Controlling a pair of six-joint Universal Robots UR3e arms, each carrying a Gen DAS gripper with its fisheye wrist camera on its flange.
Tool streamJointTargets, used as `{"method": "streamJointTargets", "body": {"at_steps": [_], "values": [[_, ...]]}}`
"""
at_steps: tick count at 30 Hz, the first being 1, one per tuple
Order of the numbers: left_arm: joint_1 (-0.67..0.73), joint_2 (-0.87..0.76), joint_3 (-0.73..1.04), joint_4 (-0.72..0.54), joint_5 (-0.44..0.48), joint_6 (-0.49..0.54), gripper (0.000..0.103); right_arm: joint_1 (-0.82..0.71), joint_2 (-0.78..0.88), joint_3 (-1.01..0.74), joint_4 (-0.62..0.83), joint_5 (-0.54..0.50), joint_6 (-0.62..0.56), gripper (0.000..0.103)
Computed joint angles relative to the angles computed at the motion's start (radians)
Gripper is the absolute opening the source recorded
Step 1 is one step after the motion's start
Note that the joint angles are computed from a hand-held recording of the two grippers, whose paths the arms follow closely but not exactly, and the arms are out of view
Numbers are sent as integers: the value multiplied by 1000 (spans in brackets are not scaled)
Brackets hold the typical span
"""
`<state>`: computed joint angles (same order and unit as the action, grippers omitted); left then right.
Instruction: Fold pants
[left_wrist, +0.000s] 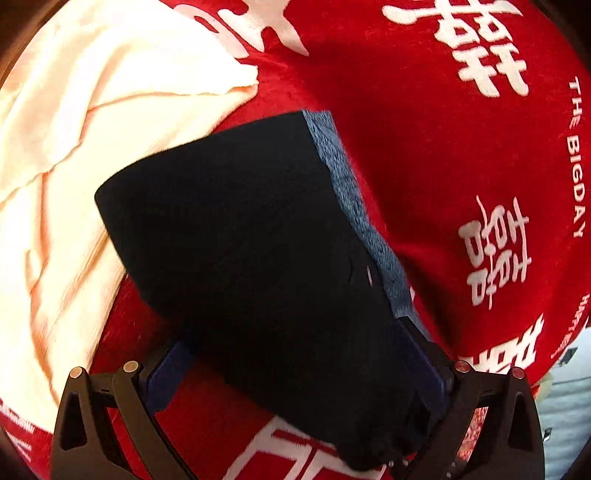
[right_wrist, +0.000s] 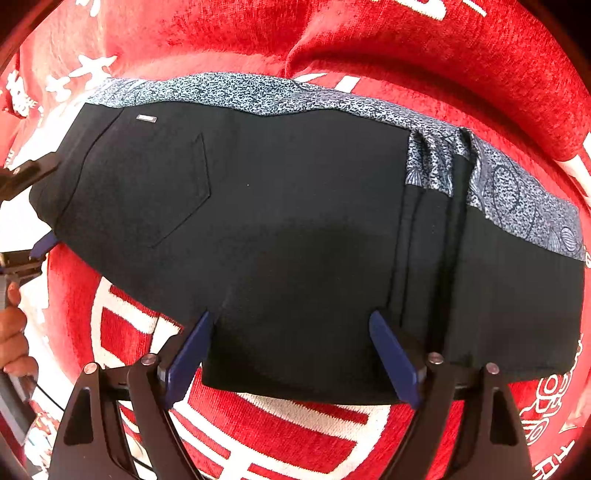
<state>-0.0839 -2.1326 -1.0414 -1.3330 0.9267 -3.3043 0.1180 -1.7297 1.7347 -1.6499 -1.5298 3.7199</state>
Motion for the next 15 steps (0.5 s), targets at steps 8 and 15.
{"method": "streamJointTargets", "body": {"at_steps": [8, 15], "values": [[-12, 8, -15, 57, -35, -11, 101, -15, -24, 24, -15, 9, -3, 89], [-64, -63, 61, 67, 89, -83, 101, -14, -29, 25, -16, 10, -8, 89]]}}
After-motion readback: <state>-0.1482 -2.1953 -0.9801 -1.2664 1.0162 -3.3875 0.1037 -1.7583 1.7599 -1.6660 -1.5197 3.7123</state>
